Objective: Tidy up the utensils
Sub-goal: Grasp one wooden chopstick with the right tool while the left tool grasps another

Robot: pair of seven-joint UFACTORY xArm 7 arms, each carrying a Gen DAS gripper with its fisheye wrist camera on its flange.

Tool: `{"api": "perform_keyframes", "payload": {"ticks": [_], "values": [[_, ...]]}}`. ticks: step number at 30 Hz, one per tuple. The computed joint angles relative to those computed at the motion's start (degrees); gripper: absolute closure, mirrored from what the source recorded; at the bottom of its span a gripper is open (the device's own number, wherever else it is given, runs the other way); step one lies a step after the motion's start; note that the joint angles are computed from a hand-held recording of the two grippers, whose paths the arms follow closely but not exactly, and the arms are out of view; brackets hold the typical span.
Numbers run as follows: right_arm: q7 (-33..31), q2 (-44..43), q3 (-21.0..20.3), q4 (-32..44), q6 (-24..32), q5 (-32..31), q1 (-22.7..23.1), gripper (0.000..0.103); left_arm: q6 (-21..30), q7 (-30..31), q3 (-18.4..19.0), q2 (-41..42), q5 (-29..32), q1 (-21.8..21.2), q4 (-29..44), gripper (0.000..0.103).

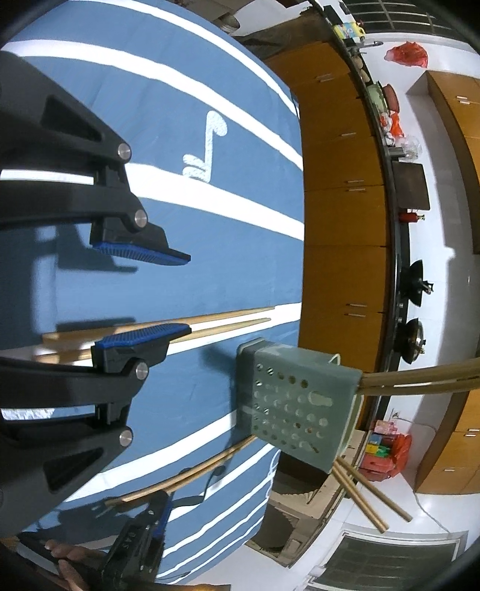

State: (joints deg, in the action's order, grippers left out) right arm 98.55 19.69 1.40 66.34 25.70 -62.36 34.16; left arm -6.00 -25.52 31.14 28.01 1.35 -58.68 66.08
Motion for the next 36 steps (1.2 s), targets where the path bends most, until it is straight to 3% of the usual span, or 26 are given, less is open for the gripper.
{"api": "perform_keyframes", "payload": {"ticks": [5,11,14,21,26,32,36], "values": [[5.5,-1.6,-0.8,-2.2,-0.1,-0.7,-1.0,0.095,0.7,1.7,-7.3,-0.6,1.2,6.3,0.3,0.07],[5.6,-1.9,0.1,-2.7,-0.1,-1.5,-1.9,0.095,2.4,3.0,-16.1,-0.1,3.1,14.0,1.7,0.074],[5.9,-1.9,0.2,-2.8,-0.6,-1.7,-2.2,0.095,3.6,3.1,-18.1,0.5,4.4,15.6,2.4,0.078],[5.9,-2.0,0.4,-3.0,-0.9,-1.8,-2.5,0.095,7.6,-0.4,-18.2,1.4,8.6,15.9,4.3,0.088],[5.6,-2.4,0.5,-3.7,-1.3,-2.1,-2.5,0.095,8.9,-6.7,-12.5,1.7,13.5,11.6,4.6,0.098],[9.5,-4.1,0.7,-6.1,-2.3,-5.0,-2.7,0.095,10.2,-13.7,-8.9,0.9,17.4,11.0,3.7,0.101],[10.5,-4.4,1.5,-6.5,-1.9,-5.7,-3.0,0.095,10.3,-14.8,-12.7,-0.5,18.6,15.1,2.3,0.101]]}}
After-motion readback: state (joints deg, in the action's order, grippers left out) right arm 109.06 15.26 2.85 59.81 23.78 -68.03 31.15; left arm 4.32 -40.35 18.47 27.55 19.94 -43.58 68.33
